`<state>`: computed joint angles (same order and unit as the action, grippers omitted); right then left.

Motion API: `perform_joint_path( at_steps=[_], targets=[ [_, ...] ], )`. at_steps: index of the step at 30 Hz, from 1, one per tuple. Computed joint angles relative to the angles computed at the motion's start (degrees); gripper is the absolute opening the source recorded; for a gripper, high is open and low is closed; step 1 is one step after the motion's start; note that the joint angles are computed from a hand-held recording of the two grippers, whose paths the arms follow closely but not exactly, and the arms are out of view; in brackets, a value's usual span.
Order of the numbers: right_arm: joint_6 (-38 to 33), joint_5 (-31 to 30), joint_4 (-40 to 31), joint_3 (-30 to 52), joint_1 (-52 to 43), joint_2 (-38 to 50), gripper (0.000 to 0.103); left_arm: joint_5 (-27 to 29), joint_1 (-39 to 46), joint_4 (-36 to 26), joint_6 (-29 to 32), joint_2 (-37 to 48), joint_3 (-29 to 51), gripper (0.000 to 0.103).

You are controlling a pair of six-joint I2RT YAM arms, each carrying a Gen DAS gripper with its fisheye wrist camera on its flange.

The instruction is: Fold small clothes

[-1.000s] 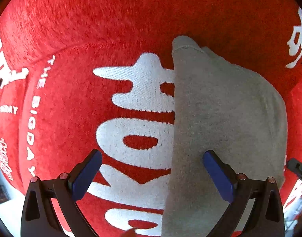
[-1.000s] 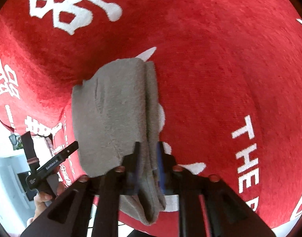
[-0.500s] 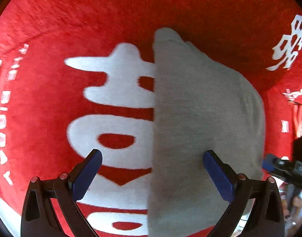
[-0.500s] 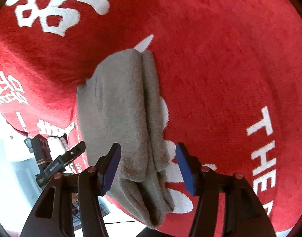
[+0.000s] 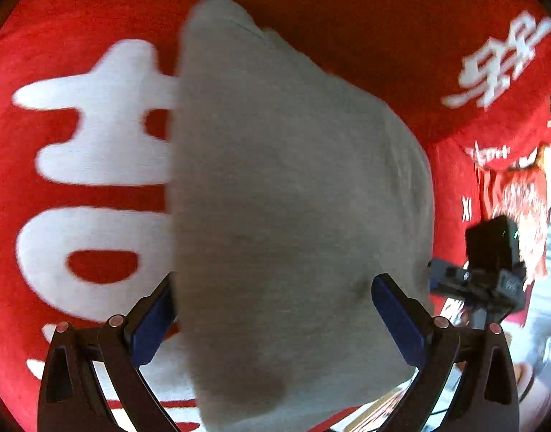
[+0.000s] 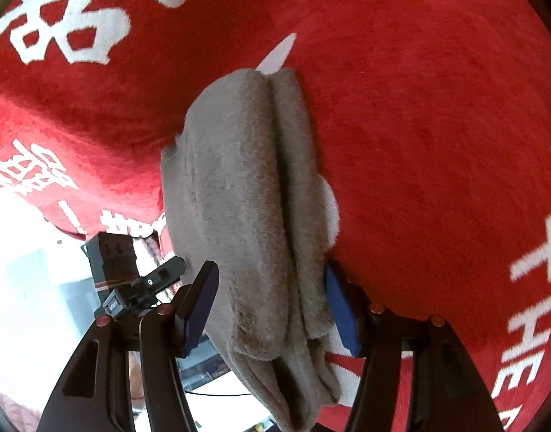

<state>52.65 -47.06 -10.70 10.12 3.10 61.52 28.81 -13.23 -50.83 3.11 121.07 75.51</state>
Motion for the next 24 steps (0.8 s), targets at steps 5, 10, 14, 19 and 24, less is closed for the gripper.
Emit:
perform_joint_path(
  at_steps=[5, 10, 14, 19, 24],
  targets=[
    [5.99, 2.38, 14.12, 2.82, 9.13, 10.35, 0.067, -3.45, -2.81, 0.62, 0.11, -0.4, 0.52, 0.103],
    [11.41, 3.43, 26.26, 2.53, 12.35, 17.07, 0.07, -3.31, -2.54, 2.0, -1.0, -2.66, -1.93, 0.103],
    [10.67, -0.8, 32.49, -0.02, 8.25, 20.01, 0.071, -3.72, -4.43, 2.89, -2.72, -1.93, -1.39, 0.103],
    [7.5, -3.14, 32.09, 1.02, 5.57, 22.89, 0.07, -3.83, -4.68, 3.47, -3.02, -2.58, -1.99, 0.103],
    [7.12, -1.9, 27.71, 4.02, 9.37, 22.3, 0.032, -6.1, -7.13, 7.81, -4.99, -6.69, -5.64, 0.078]
  ],
)
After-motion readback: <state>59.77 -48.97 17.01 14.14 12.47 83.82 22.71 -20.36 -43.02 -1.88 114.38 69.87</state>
